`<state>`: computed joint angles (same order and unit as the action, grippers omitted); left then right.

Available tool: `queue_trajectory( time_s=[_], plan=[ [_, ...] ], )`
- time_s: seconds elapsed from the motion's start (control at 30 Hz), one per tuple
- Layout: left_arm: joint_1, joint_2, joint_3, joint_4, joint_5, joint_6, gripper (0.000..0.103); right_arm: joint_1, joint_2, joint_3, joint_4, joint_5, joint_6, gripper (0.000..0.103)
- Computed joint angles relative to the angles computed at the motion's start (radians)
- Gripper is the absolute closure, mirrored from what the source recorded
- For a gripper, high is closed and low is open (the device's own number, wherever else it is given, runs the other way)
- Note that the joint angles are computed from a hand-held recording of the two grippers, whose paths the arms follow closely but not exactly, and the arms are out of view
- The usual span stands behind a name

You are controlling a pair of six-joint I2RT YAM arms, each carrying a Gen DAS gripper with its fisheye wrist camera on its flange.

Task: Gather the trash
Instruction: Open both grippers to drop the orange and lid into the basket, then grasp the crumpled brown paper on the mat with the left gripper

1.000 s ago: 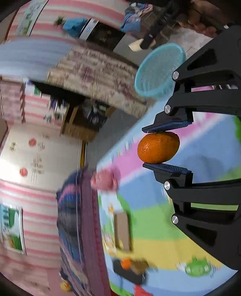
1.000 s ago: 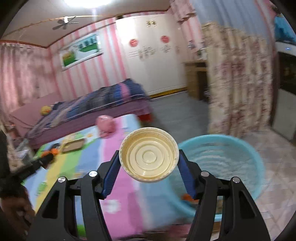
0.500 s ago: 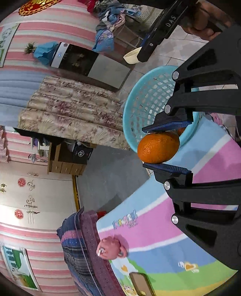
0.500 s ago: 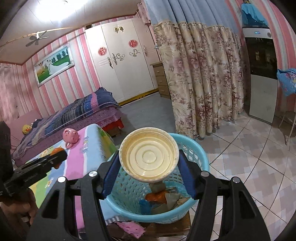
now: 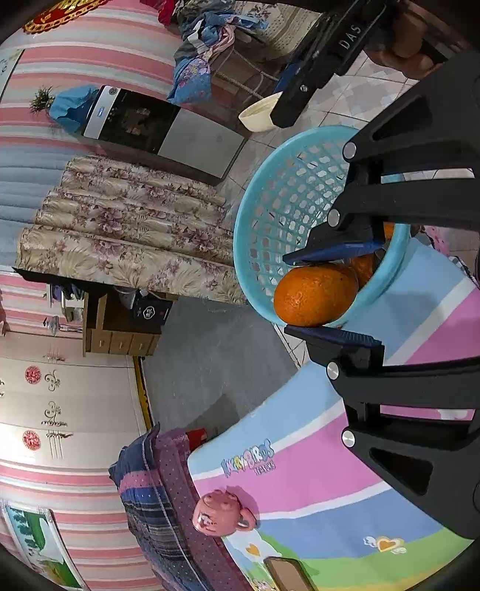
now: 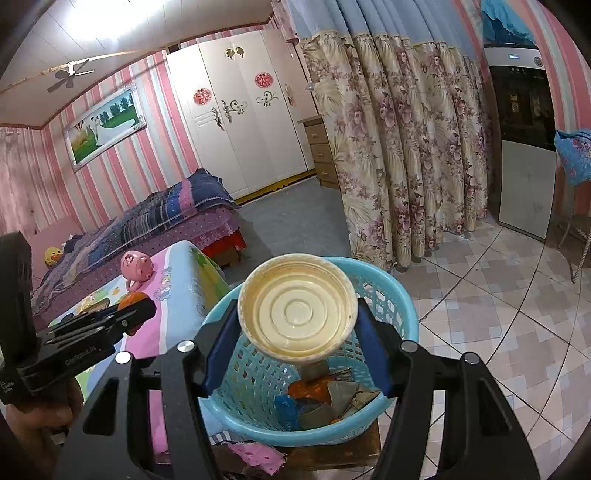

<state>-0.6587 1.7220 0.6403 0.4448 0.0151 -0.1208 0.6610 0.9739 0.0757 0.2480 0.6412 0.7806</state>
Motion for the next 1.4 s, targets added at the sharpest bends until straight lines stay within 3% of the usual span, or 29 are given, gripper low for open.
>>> queue_trajectory(
  time_s=[0.1,0.17,0.2,0.3,0.43,0.53,0.63,0.77,0.9,1.03,1.1,1.13,1.2,1.23,1.27,1.33,1.4],
  plan=[
    [0.005,0.026,0.037,-0.009,0.037,-0.009,0.065,-0.048,0.028,0.012,0.015,-0.051,-0.035,0.039],
    [0.003,0.047,0.068,-0.012,0.037,-0.019,0.026,-0.04,0.053,0.034,-0.019,0.009,-0.026,0.022],
    [0.001,0.052,0.074,-0.006,0.026,-0.024,0.023,-0.033,0.044,0.038,-0.04,0.043,-0.021,0.021],
    [0.031,0.064,0.121,-0.054,0.064,-0.032,0.023,-0.061,0.034,0.043,-0.05,0.026,-0.027,0.021],
    [0.102,-0.012,0.086,-0.095,0.016,0.0,0.023,-0.065,0.072,0.086,-0.033,0.003,-0.04,0.021],
    [0.236,-0.113,-0.003,-0.092,-0.072,0.069,0.02,-0.058,0.127,0.143,0.011,-0.028,-0.067,0.021],
    [0.468,-0.179,-0.093,-0.06,-0.027,0.188,0.016,-0.014,0.238,0.253,0.101,-0.07,-0.121,0.021],
    [0.847,-0.115,-0.12,0.071,-0.009,0.413,0.016,0.076,0.502,0.515,0.186,-0.154,-0.223,0.02],
    [1.118,0.083,0.058,0.056,0.055,0.432,0.016,0.157,0.774,0.832,0.159,-0.221,-0.27,0.019],
    [1.24,0.222,0.217,-0.003,0.292,0.433,0.016,0.207,0.991,1.12,0.079,-0.271,-0.282,0.019],
    [1.22,0.27,0.263,-0.012,0.289,0.445,0.016,0.229,1.106,1.279,0.005,-0.286,-0.278,0.019],
    [1.208,0.302,0.301,-0.045,0.281,0.455,0.017,0.236,1.162,1.352,-0.029,-0.3,-0.273,0.019],
    [1.197,0.371,0.383,-0.134,0.278,0.458,0.036,0.254,1.254,1.478,-0.105,-0.297,-0.264,0.019],
    [1.203,0.411,0.43,-0.191,0.307,0.471,0.059,0.259,1.317,1.567,-0.16,-0.307,-0.261,0.019],
    [1.202,0.439,0.468,-0.237,0.312,0.482,0.074,0.26,1.355,1.626,-0.199,-0.31,-0.258,0.019],
    [1.225,0.433,0.484,-0.271,0.381,0.484,0.074,0.262,1.474,1.804,-0.308,-0.347,-0.24,0.019],
    [1.281,0.34,0.424,-0.237,0.455,0.449,0.074,0.265,1.576,1.977,-0.395,-0.381,-0.239,0.019]
  ],
)
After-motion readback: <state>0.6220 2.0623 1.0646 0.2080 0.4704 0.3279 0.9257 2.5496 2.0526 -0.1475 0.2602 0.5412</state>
